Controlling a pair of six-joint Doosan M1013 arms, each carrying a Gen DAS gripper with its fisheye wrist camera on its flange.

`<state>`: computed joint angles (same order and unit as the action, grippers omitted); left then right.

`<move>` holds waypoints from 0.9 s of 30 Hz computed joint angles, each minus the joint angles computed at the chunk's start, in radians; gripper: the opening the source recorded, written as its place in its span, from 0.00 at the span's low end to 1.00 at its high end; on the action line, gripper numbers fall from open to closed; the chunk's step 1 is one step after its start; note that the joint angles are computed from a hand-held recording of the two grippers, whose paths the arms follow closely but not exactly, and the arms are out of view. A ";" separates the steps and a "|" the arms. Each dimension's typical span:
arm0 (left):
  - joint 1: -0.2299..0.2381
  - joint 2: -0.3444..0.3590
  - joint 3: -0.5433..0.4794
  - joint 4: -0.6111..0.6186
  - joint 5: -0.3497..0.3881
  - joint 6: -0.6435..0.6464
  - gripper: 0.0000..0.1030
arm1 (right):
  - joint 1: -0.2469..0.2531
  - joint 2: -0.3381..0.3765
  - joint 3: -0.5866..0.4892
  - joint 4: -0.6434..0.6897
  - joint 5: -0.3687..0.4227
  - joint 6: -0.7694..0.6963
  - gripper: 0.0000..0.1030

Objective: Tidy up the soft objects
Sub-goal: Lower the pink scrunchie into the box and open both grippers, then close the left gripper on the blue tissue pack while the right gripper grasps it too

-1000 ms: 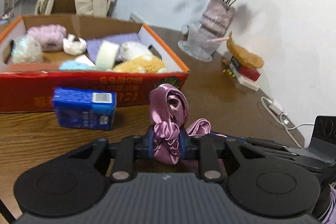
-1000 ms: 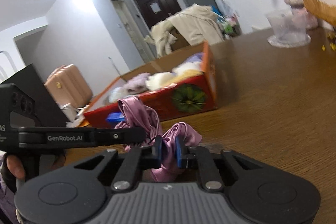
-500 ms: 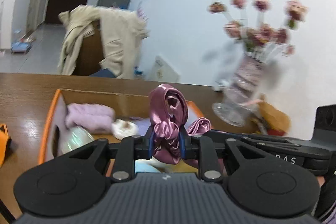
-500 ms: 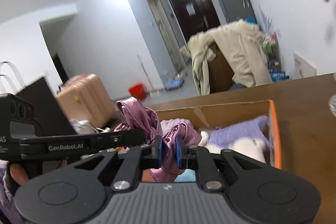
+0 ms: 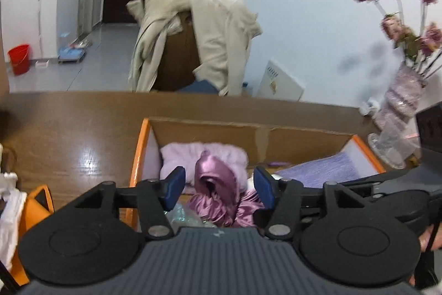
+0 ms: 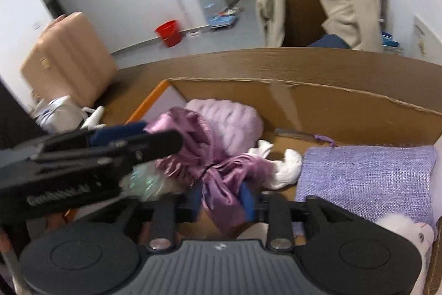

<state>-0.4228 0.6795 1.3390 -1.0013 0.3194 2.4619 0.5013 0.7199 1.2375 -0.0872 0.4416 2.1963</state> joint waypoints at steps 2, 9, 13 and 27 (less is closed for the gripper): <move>-0.001 -0.023 0.027 -0.076 -0.013 0.088 0.55 | 0.005 -0.030 0.034 -0.052 -0.023 0.048 0.39; -0.004 -0.134 0.143 -0.372 -0.008 0.424 0.64 | 0.046 -0.193 0.210 -0.594 -0.045 0.593 0.53; -0.006 -0.205 0.221 -0.536 -0.001 0.613 0.68 | 0.085 -0.287 0.308 -0.803 0.033 0.812 0.54; 0.004 -0.363 0.569 -0.892 0.027 0.948 0.74 | 0.336 -0.355 0.559 -1.387 0.246 1.600 0.67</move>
